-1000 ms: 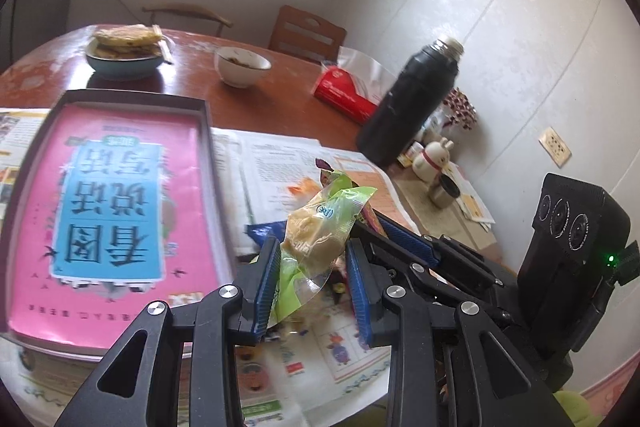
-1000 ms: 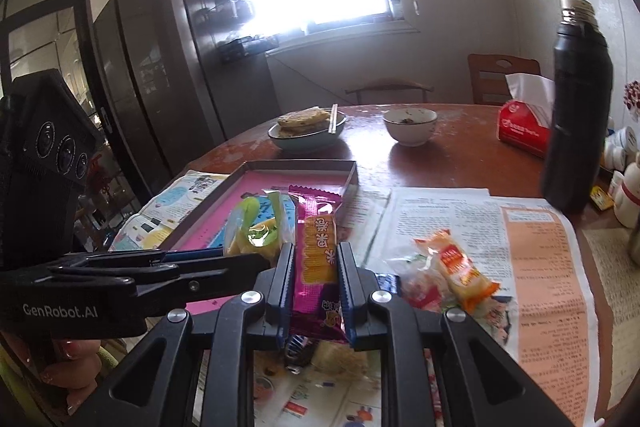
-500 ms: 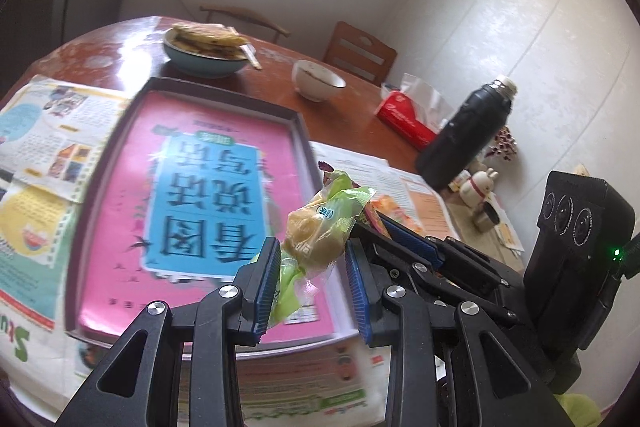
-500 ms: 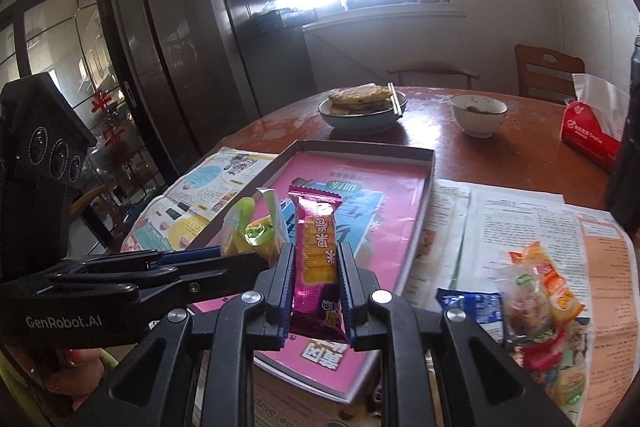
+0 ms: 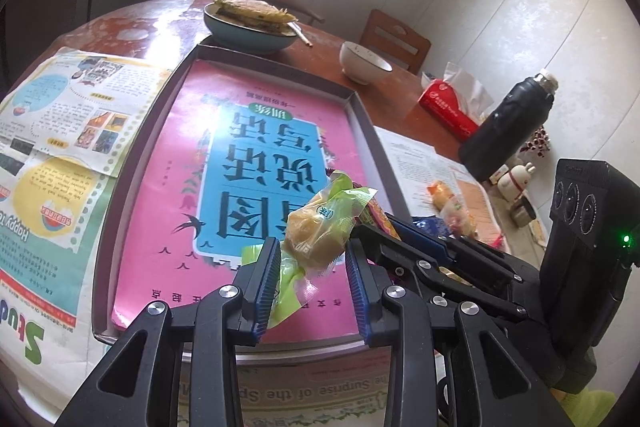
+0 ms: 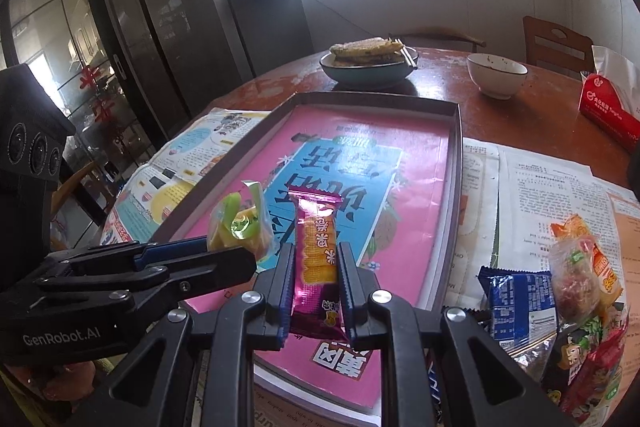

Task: Organize snacks
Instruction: 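Carry the green bag and pink wafer bar over the pink tray with both grippers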

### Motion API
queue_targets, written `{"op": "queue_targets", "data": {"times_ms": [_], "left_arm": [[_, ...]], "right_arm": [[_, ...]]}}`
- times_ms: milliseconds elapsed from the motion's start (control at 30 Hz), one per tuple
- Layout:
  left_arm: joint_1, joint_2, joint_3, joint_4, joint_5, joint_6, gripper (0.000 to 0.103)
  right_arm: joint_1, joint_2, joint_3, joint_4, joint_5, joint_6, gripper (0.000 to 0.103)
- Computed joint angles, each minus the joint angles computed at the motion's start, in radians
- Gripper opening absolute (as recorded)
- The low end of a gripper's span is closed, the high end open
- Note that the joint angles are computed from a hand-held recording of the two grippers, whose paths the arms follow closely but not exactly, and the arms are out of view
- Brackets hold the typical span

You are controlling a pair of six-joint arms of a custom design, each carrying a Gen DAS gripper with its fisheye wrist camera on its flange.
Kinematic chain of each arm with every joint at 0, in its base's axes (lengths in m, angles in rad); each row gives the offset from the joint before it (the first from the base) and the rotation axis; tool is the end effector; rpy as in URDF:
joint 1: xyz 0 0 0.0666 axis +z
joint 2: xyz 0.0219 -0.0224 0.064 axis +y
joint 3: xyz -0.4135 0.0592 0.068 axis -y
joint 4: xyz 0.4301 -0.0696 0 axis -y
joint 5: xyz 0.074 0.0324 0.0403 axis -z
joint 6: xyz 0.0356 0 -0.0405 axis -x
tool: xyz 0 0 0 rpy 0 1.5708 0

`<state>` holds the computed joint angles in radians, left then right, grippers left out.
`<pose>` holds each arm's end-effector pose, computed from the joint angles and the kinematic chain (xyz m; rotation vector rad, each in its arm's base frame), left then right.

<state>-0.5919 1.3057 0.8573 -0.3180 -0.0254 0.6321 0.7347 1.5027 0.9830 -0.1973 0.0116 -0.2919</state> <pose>0.3701 -0.2482 0.2849 -0.0615 2.4093 -0.5639 0.3845 0.3462 0.2620 -0.5084 2.2870 0.5115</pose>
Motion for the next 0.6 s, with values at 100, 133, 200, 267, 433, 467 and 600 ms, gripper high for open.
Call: {"op": "queue_targets", "data": {"times_ms": [100,133,200,267,433,467,600], "left_arm": [[-0.01,0.011,0.009,-0.02,-0.045,-0.006,0.034],[-0.013,0.015,0.011,-0.023,-0.06,-0.009,0.034],[-0.015,0.019,0.012,-0.03,-0.07,-0.011,0.035],[-0.017,0.026,0.016,-0.04,-0.086,-0.01,0.035],[-0.011,0.042,0.025,-0.06,-0.095,-0.009,0.035],[-0.01,0.045,0.027,-0.061,-0.095,-0.008,0.035],[-0.003,0.05,0.028,-0.06,-0.093,-0.008,0.035]], "right_arm": [[-0.003,0.011,0.004,-0.012,-0.004,-0.003,0.021],[-0.006,0.013,0.004,-0.015,-0.009,-0.004,0.021],[-0.007,0.018,0.005,-0.02,-0.011,-0.007,0.021],[-0.009,0.025,0.009,-0.028,-0.014,-0.006,0.021],[-0.006,0.035,0.013,-0.041,-0.001,-0.008,0.021],[-0.005,0.037,0.013,-0.043,0.0,-0.008,0.021],[-0.003,0.038,0.011,-0.044,0.009,-0.005,0.021]]}}
